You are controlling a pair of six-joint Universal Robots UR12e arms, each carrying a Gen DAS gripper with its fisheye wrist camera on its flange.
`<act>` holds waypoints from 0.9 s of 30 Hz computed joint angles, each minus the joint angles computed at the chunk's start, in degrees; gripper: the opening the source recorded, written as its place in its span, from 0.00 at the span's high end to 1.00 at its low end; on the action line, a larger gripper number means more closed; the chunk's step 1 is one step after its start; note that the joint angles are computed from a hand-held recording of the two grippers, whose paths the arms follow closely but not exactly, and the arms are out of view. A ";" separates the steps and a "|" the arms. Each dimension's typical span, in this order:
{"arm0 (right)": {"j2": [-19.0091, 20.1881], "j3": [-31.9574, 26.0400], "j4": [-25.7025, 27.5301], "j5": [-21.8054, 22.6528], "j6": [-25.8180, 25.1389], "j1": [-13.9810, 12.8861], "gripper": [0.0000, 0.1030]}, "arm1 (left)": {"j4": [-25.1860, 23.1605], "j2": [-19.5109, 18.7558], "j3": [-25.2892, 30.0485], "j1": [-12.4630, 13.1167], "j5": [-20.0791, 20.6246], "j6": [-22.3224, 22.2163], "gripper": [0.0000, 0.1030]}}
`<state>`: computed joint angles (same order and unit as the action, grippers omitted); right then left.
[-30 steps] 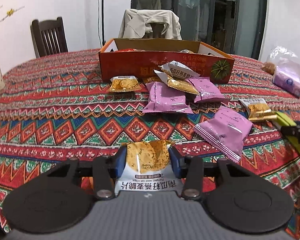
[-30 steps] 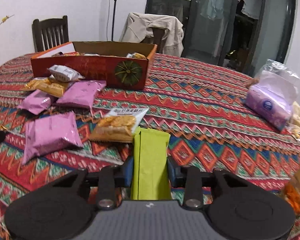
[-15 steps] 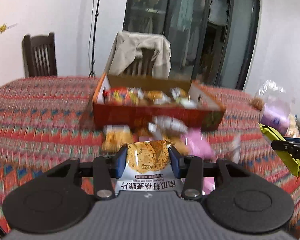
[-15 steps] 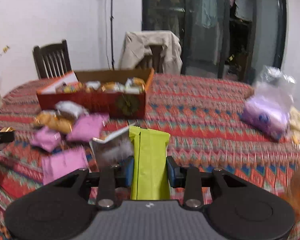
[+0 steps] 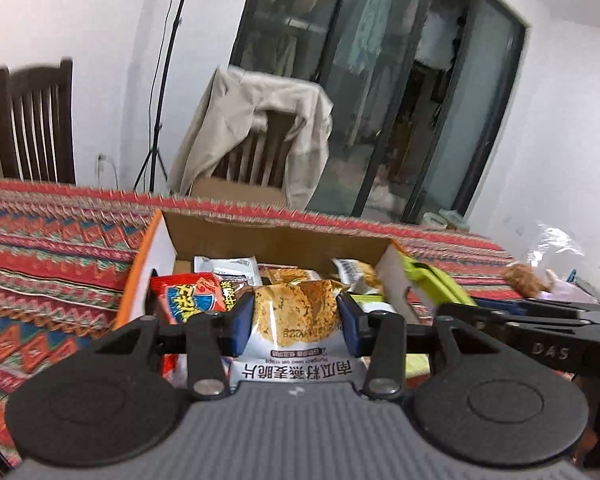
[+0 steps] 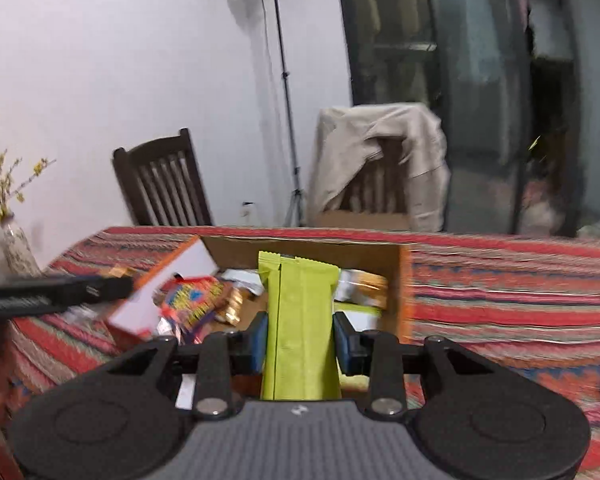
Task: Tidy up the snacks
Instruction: 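Lower both packets into the box and open both tools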
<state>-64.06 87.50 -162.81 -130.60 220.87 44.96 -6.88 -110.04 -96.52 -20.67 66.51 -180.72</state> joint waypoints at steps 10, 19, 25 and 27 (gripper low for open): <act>6.90 -7.48 9.04 6.52 8.11 -5.91 0.68 | -9.00 -6.66 6.71 -1.49 2.92 3.78 0.54; 6.84 -7.74 12.47 2.78 8.69 -5.05 0.49 | -9.81 -5.98 6.20 -0.89 1.47 2.97 0.43; 3.15 -4.68 11.24 -2.58 7.85 -2.66 0.48 | -7.42 -2.85 3.66 -0.47 1.43 2.95 0.38; 1.70 -3.67 10.67 -5.65 6.59 -1.23 0.43 | -6.14 -0.61 1.64 -0.02 1.01 3.91 0.37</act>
